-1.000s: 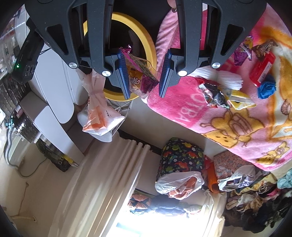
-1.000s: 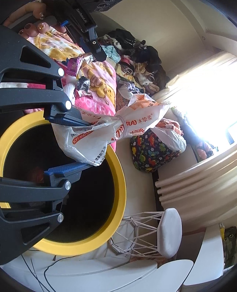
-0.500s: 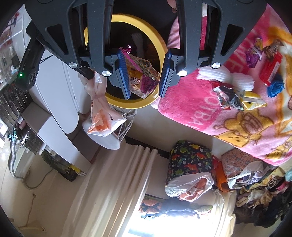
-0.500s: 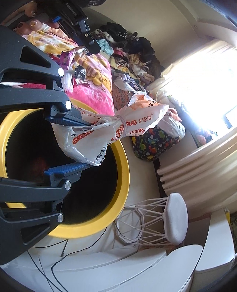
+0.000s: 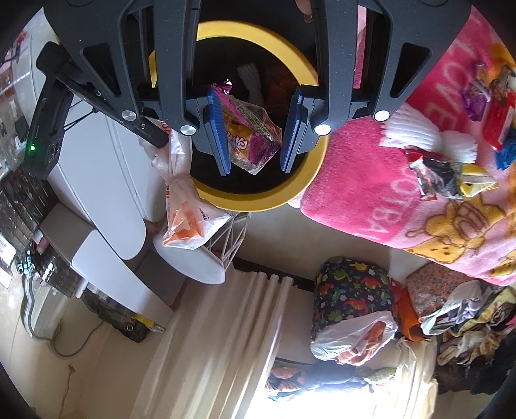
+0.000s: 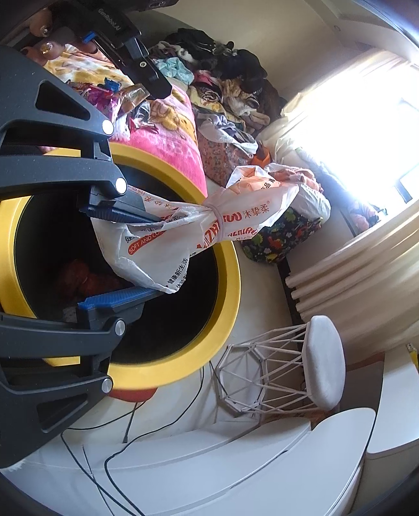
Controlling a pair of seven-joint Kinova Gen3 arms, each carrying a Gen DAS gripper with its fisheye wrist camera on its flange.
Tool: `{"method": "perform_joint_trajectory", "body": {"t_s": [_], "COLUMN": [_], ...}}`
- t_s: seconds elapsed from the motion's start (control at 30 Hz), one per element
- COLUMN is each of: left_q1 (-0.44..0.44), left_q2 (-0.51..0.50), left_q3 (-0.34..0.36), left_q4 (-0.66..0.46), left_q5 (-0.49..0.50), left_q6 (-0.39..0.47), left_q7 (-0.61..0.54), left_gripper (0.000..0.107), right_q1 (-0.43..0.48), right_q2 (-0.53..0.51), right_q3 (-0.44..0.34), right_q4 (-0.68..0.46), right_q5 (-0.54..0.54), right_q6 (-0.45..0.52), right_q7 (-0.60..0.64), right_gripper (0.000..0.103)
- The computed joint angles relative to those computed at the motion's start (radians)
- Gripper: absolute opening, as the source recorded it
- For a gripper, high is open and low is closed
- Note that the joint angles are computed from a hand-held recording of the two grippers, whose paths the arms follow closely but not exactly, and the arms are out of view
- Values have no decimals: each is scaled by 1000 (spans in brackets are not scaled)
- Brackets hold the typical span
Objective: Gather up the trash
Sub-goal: 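Carry the white bag and wrapper over the yellow bin and release both, then move both tools back toward the remaining wrappers on the blanket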
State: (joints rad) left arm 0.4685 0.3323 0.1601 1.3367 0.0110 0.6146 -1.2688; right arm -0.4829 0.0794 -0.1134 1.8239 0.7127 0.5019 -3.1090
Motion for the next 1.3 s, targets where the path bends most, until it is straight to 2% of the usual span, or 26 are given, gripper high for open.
{"method": "perform_joint_trajectory", "body": {"t_s": [0.13,0.27,0.33,0.4,0.5,0.57,0.7,1.0,1.13,1.3], "left_q1": [5,3,-1,-6,4,10,16,38,40,14], "left_q2": [23,31,26,14,-8,-21,-47,-106,-134,-163], "left_q3": [3,3,-1,-4,-23,-34,-49,-84,-96,-89], "left_q4": [-17,-14,-3,16,45,60,89,150,181,209], "left_q5": [1,13,22,25,1,-20,-61,-202,-269,-307], "left_q6": [9,1,-4,-21,-47,-59,-79,-115,-135,-153], "left_q7": [-6,-6,4,11,42,67,114,244,321,369], "left_gripper": [26,28,39,65,80,85,91,92,92,92], "right_q1": [-3,4,2,-4,-16,-22,-33,-75,-85,-94], "right_q2": [-1,-3,-1,-2,3,2,6,12,16,23], "right_q3": [-3,-6,-6,-7,-13,-15,-19,-27,-30,-29], "right_q4": [-1,-3,-5,-5,-15,-16,-23,-40,-50,-70], "right_q5": [-5,-35,-30,-9,22,38,71,188,210,209], "right_q6": [23,40,54,58,70,68,59,37,26,4], "right_q7": [-6,-5,-10,-33,-38,-42,-31,-56,-42,-1], "right_gripper": [35,43,47,52,54,56,60,69,71,71]}}
